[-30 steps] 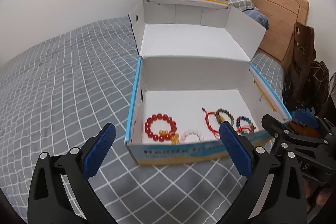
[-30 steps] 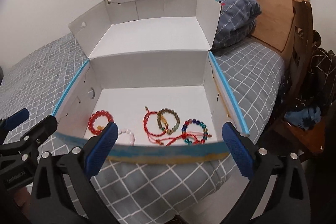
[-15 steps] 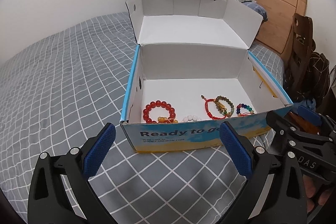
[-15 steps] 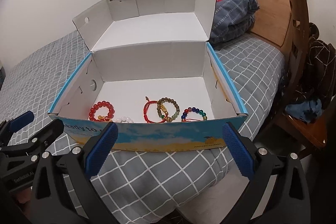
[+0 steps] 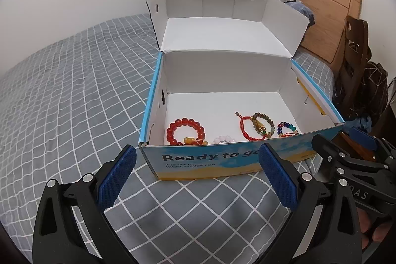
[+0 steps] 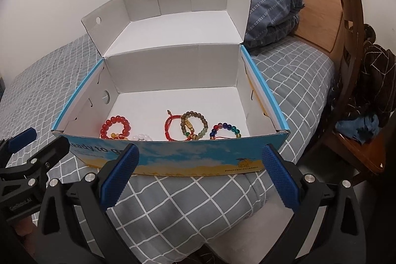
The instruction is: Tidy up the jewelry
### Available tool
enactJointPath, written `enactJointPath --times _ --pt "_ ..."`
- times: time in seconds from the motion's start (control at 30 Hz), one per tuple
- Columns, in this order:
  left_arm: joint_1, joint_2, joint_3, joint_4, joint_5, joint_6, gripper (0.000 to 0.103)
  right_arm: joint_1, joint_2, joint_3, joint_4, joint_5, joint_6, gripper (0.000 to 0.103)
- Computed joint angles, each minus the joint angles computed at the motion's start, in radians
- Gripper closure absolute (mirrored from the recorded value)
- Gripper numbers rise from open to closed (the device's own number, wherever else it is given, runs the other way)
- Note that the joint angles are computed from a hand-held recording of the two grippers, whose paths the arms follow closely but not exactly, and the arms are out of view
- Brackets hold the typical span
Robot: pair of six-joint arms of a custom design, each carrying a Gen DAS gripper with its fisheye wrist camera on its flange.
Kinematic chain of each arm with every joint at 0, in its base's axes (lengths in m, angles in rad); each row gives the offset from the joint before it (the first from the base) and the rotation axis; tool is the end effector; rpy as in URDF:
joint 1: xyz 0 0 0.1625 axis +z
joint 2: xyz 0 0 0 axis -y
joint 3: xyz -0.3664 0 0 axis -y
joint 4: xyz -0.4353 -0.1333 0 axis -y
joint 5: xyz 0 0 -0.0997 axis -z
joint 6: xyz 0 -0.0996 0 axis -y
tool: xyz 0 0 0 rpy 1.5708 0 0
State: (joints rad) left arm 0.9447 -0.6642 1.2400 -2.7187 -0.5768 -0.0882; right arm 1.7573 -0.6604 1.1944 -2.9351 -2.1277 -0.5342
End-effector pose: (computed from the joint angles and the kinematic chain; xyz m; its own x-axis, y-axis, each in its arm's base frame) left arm -0.2737 -0.7484 0.1596 -0.7485 -0.1080 -0.6543 0.4284 0.6744 -0.6014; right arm 0.2264 -0.7650 0.1823 -0.7165 -0.1431 0.6827 -0.5692 0.6856 -0.4537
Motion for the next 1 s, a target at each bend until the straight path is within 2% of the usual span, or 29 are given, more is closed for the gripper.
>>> enactJointPath --times 0.37,1.0 --pt "-0.002 0.003 0.000 0.022 0.031 -0.018 0.006 0.002 -0.003 -0.001 0.005 0.015 -0.009 0.008" --pt "0.005 -0.003 -0.012 0.081 0.000 -0.076 0.006 -0.002 0.002 -0.011 0.018 0.003 -0.012 0.008"
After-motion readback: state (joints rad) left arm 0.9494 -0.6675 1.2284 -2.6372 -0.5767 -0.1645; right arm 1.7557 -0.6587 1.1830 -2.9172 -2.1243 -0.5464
